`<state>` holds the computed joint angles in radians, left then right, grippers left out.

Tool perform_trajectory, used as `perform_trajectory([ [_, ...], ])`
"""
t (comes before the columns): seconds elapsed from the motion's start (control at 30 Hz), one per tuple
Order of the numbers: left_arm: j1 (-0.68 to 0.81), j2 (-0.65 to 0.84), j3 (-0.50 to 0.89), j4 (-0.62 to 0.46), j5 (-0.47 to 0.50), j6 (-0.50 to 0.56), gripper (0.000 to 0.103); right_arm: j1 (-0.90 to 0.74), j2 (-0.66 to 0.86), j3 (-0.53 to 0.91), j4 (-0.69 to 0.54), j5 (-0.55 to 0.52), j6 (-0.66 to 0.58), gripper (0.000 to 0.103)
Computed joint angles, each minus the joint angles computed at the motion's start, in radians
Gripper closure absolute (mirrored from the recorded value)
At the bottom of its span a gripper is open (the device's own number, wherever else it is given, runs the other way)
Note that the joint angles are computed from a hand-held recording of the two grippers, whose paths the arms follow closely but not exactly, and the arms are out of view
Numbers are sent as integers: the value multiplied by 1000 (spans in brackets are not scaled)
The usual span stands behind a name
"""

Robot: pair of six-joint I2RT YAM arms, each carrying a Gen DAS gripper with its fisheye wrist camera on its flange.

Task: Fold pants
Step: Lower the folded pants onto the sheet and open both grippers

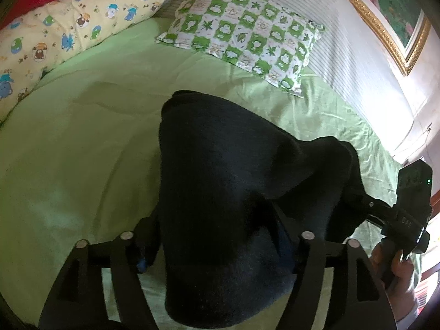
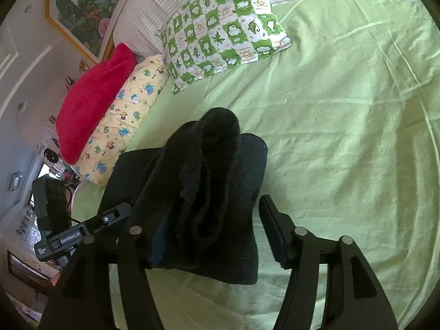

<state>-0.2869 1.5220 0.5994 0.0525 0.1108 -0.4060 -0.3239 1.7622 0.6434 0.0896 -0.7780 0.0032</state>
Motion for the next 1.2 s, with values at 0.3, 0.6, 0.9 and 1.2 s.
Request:
perform_trajectory([
  [0.3,19,39,-4,29,8,-5,16,-8,51,8,28,-8,-3,29],
  [0.6,-51,-70,-8,-109,-122,-8,16,-10,-42,-31,0,-2,10,28],
  [0.9,-115,-161,-44,-182,-202,-28,16,-19,-201,-103,-71,-4,-37,27],
  [1.2,-177,-242,-80,-244,-268,-59,15,7,-342,-156,-143,33,-106,20],
])
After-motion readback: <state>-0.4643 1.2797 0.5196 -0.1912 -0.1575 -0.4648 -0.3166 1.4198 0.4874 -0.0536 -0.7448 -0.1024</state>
